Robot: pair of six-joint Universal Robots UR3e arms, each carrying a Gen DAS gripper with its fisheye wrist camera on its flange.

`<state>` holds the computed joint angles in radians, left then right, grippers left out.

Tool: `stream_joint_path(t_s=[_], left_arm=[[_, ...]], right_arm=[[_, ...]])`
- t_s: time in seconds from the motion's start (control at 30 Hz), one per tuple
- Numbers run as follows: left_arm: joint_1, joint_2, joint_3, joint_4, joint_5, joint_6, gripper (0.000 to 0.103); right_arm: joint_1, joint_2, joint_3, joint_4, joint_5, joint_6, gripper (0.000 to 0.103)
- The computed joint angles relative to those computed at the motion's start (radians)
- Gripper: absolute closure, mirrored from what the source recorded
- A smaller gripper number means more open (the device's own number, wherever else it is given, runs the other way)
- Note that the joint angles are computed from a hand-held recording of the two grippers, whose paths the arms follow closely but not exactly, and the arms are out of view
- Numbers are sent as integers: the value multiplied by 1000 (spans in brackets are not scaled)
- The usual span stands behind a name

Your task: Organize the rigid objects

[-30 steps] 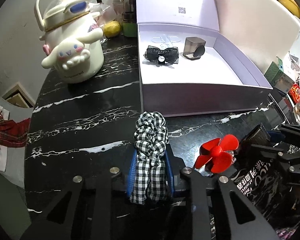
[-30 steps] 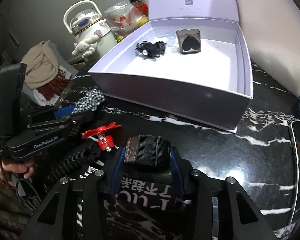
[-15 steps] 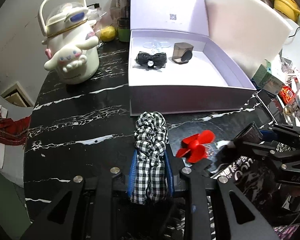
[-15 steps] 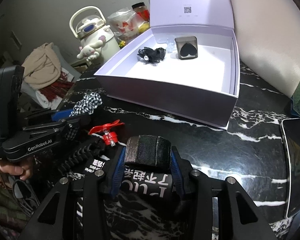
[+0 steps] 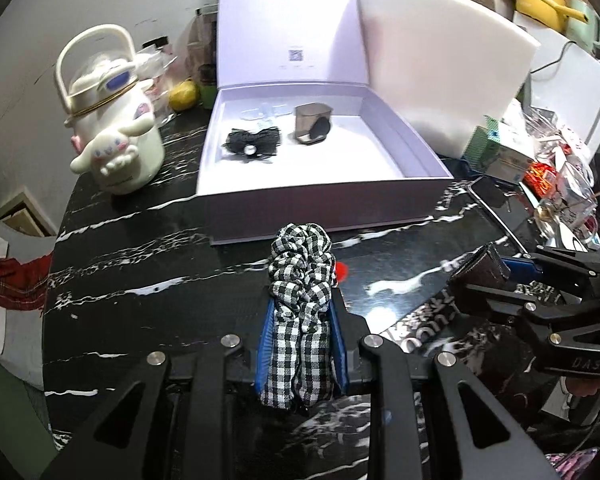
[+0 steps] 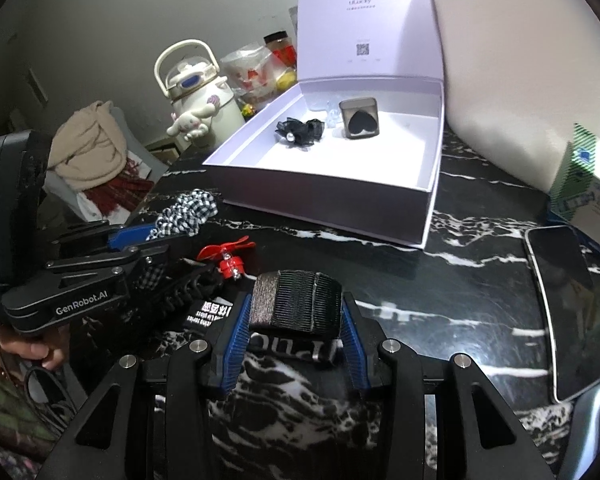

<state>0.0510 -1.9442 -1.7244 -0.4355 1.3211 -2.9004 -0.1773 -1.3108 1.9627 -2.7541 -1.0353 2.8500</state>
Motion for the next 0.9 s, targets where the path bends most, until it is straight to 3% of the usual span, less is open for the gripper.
stream_joint_path(t_s=[0.47,0.9], left_arm=[[-67,-43,57,-17,-6,-15,78],[-94,-132,226,-118,-19,0,78]], right_arm=[[-76,-150,164,-55,4,-1,60],[-79,-92,98,-62,11,26,60]])
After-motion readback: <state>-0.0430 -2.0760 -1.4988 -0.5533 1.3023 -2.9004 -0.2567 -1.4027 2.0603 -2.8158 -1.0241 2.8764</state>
